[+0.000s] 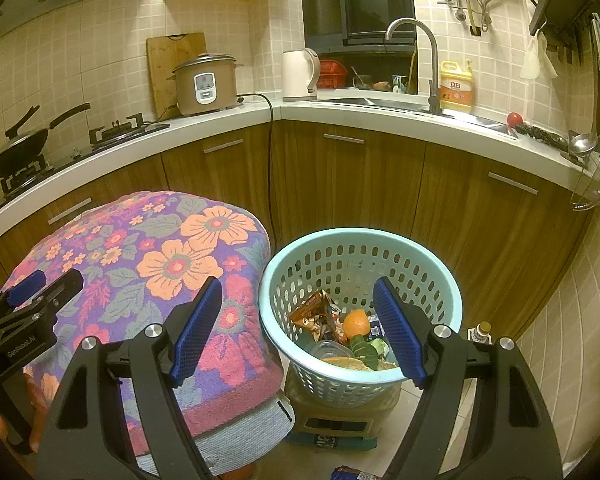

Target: Collect trash

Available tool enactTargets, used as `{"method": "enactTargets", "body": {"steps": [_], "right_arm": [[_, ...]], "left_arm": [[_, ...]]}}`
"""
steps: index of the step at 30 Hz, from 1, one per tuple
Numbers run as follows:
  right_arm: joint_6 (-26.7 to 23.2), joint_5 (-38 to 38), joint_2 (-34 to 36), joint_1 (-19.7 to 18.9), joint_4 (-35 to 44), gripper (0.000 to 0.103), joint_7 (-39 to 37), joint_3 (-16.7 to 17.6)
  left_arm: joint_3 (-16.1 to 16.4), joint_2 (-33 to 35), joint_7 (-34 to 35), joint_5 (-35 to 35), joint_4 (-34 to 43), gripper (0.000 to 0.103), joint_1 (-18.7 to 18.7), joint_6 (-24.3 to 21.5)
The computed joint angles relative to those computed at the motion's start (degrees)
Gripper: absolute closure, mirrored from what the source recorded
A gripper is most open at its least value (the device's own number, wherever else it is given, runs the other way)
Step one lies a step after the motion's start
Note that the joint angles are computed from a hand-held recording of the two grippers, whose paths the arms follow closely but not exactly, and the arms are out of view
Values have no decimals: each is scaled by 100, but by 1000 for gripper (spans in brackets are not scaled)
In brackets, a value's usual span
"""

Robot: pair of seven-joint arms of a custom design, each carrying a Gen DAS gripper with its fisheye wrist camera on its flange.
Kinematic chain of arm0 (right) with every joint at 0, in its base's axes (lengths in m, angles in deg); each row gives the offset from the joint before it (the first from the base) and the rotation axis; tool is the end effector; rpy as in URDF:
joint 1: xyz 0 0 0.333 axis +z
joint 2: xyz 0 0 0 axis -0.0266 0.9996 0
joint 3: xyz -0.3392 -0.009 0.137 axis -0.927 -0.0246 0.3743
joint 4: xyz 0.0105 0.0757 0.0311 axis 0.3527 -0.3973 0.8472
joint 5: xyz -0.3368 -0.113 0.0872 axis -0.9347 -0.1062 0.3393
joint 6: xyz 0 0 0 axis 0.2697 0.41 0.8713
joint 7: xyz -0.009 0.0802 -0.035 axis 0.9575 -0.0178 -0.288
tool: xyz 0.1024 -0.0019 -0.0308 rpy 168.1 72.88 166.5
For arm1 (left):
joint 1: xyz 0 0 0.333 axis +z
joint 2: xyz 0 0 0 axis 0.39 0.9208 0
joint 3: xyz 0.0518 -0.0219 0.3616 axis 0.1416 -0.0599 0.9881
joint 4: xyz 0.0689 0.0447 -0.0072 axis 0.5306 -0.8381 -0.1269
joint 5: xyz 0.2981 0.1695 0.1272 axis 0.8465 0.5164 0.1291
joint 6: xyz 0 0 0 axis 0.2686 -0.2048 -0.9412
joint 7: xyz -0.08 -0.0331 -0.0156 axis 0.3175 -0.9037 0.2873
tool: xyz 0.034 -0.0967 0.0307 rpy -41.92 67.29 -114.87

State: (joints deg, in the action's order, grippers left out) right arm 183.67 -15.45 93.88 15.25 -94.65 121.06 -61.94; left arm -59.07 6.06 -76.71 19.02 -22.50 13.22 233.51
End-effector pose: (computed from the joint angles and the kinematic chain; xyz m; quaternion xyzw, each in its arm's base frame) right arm 0.6940 0.2054 0.5597 -0.7009 0.4990 -0.2595 0.4386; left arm 0.6331 -0.1736 0.5371 -0.7101 0.4586 -0.3469 0.4063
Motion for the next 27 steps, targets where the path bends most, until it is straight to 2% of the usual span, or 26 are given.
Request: {"method": "enactTargets", "body": {"steps": [27], "right_arm": [[40, 119, -104, -59, -35, 29, -4, 78]], "left_arm": [[-5, -18, 55, -144, -37, 12, -4, 18]]}}
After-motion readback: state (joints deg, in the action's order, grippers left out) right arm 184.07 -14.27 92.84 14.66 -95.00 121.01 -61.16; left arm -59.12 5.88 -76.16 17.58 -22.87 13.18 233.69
